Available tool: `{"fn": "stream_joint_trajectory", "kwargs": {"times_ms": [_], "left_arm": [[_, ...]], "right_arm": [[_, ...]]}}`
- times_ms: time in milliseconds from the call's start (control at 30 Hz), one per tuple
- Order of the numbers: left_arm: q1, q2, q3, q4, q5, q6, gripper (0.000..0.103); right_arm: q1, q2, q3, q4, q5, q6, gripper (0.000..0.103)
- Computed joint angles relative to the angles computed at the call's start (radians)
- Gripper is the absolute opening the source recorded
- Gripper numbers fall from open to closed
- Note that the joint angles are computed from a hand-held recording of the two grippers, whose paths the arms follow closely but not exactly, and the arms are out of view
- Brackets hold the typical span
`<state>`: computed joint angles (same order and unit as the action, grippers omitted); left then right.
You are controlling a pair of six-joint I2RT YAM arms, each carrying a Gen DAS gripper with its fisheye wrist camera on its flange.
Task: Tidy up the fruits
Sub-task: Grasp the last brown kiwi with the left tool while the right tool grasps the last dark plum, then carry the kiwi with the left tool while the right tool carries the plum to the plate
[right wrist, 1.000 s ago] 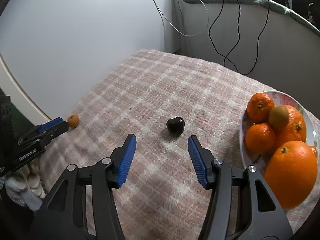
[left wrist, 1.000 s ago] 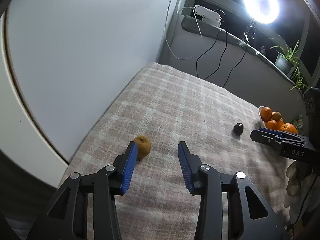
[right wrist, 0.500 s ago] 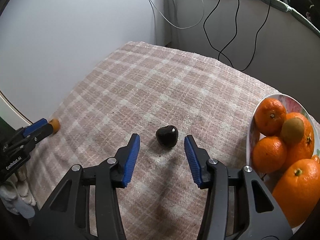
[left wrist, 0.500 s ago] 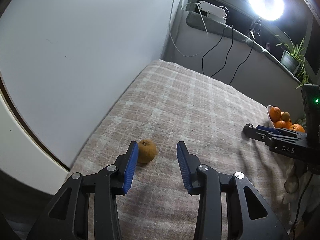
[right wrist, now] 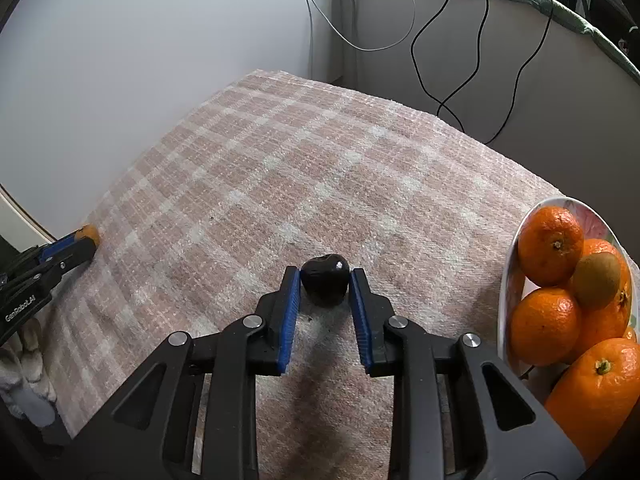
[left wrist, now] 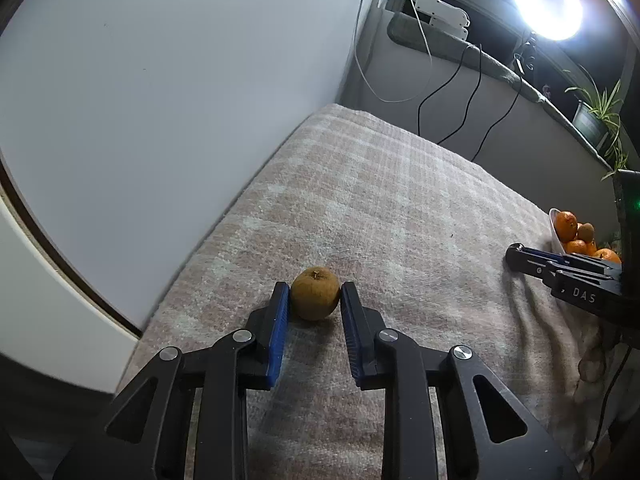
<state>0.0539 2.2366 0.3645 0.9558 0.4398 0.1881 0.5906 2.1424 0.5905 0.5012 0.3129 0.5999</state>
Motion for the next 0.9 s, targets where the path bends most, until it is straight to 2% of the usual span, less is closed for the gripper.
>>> {"fn": "stream_joint_trajectory", "kwargs": {"times_ms": [233, 433, 667, 900], "left_arm": [[0.008, -0.03, -0.033, 0.023, 0.023, -0.006, 0.024], [-0.024, -0.101, -0.097, 0.049, 0.038, -0.025, 0.024], [-0.128, -0.213, -0.165, 0.069, 0.033, -0.092, 0.024], [-0.272, -0.312, -0.176, 0.044, -0.011, -0.175, 0.024]], "right_arm": [[0.018, -0.043, -0.047, 0.033, -0.003, 0.031, 0.026], [0.067, -0.165, -0.134, 0.042, 0.029, 0.049, 0.025], [0.09, -0.369, -0.285, 0.044, 0.065, 0.071, 0.025], [0.049, -0.627, -0.431, -0.022, 0.079, 0.069, 0.025]]}}
